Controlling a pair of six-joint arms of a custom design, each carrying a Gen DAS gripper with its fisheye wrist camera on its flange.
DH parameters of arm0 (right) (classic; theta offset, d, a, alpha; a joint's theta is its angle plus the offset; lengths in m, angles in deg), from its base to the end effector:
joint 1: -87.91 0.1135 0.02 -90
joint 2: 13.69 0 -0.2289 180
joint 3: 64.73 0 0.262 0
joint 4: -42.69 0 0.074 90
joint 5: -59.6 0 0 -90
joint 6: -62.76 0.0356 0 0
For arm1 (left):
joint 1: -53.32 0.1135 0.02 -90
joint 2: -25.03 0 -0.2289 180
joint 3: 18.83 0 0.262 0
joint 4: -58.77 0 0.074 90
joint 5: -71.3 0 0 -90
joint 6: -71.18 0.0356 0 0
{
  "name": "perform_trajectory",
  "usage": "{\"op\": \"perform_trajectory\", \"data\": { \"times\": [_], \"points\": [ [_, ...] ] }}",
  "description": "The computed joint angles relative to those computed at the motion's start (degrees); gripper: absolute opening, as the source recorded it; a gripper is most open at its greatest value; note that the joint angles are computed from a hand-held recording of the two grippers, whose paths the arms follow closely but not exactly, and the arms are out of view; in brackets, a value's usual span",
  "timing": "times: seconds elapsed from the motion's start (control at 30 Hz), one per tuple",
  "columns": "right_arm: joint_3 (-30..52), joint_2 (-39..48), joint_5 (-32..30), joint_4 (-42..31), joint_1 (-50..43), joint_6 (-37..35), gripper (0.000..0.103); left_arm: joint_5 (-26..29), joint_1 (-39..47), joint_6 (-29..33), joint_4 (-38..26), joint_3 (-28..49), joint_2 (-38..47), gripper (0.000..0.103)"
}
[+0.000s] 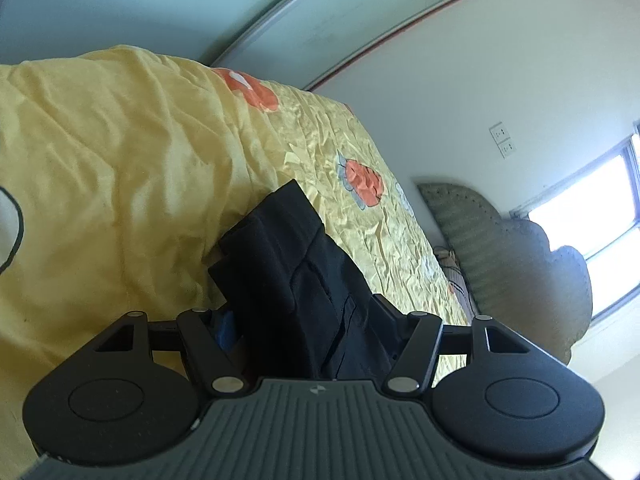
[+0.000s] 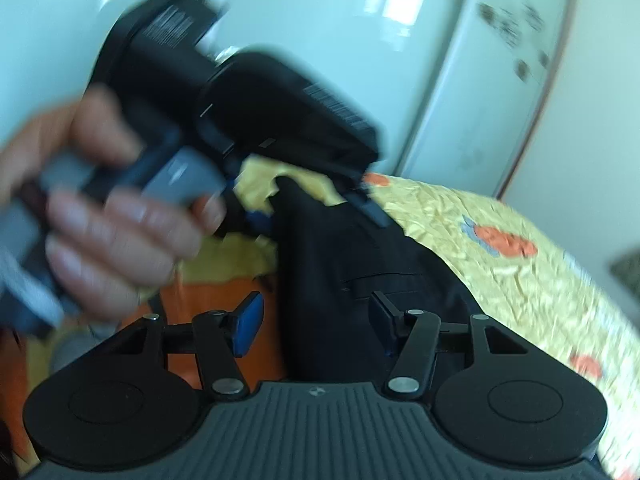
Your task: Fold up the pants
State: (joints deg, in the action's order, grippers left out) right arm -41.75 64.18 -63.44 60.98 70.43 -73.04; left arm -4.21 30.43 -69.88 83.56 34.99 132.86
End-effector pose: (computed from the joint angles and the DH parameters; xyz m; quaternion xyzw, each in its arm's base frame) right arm 0.2023 -0.0434 0.0610 -0.3334 0.7992 -0.0097 0.5000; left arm 0.3086 -0.1400 0.0665 -0.1464 0.8455 -0.3888 0.3355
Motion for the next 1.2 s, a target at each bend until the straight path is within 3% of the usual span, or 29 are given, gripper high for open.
{"op": "perform_trajectory", "data": {
  "times": [0.1, 0.17, 0.23, 0.33, 0.37, 0.43, 0.5, 0.53, 0.6, 0.63, 0.7, 0.77, 0.87, 0.97, 1.07, 1.2],
  "points": [
    [-0.79, 8.6, 6.02, 11.08, 5.37, -2.03, 0.051, 3.13, 1.23, 3.25, -2.56, 2.07, 0.89, 0.066],
    [-2.1, 11.31, 9.7, 18.73, 7.24, -1.2, 0.027, 3.38, 1.43, 4.21, -3.25, 3.18, 1.81, 0.066],
    [-3.44, 11.41, 10.34, 22.9, 7.08, -0.13, 0.022, 3.03, 1.38, 4.35, -2.77, 3.85, 2.91, 0.066],
    [-2.42, 6.42, 5.61, 15.25, 3.8, 2.34, 0.019, 2.19, 1.0, 4.1, -1.78, 4.84, 4.41, 0.066],
    [-0.81, 4.38, 2.16, 8.87, 2.04, 2.19, 0.02, 1.8, 0.87, 4.11, -1.66, 5.23, 4.88, 0.066],
    [7.06, 1.82, -8.76, -14.72, -3.14, -4.5, 0.02, 1.24, 0.65, 4.03, -1.83, 6.08, 5.68, 0.066],
    [10.3, 1.52, -14.72, -22.23, -6.78, -5.19, 0.02, 0.21, 0.38, 4.69, -1.89, 6.41, 6.0, 0.059],
    [12.51, 2.34, -16.19, -24.41, -7.89, -3.5, 0.02, -0.67, 0.16, 5.46, -2.56, 6.6, 5.9, 0.051],
    [16.26, 5.49, -18.5, -23.79, -9.8, 3.96, 0.02, -2.38, -0.15, 6.78, -3.81, 6.86, 5.62, 0.041],
    [17.52, 7.41, -18.02, -21.6, -10.11, 8.38, 0.02, -2.89, -0.22, 7.2, -4.04, 6.82, 5.51, 0.031],
    [19.48, 11.35, -11.96, -17.51, -9.08, 15.74, 0.021, -3.91, -0.55, 8.05, -3.7, 6.3, 5.06, 0.027],
    [23.99, 17.17, -4.26, -20.57, -6.79, 15.84, 0.02, -5.58, -1.32, 9.47, -4.15, 5.98, 4.37, 0.024],
    [21.91, 16.71, -8.09, -18.26, -9.14, 15.99, 0.022, -10.2, -3.52, 11.46, -3.6, 4.19, 1.99, 0.02],
    [20.29, 16.21, -11.71, -10.68, -12.19, 21.83, 0.026, -13.74, -6.07, 12.72, -3.51, 1.31, -3.07, 0.019],
    [22.67, 16.34, -14.88, -11.08, -14.79, 26.71, 0.037, -18.24, -10.4, 16.57, -2.72, -2.19, -9.84, 0.018],
    [25.76, 17.64, -24.69, -13.85, -20.85, 31.4, 0.04, -23.96, -18.4, 23.05, -1.99, -4.43, -16.48, 0.017]
  ]
}}
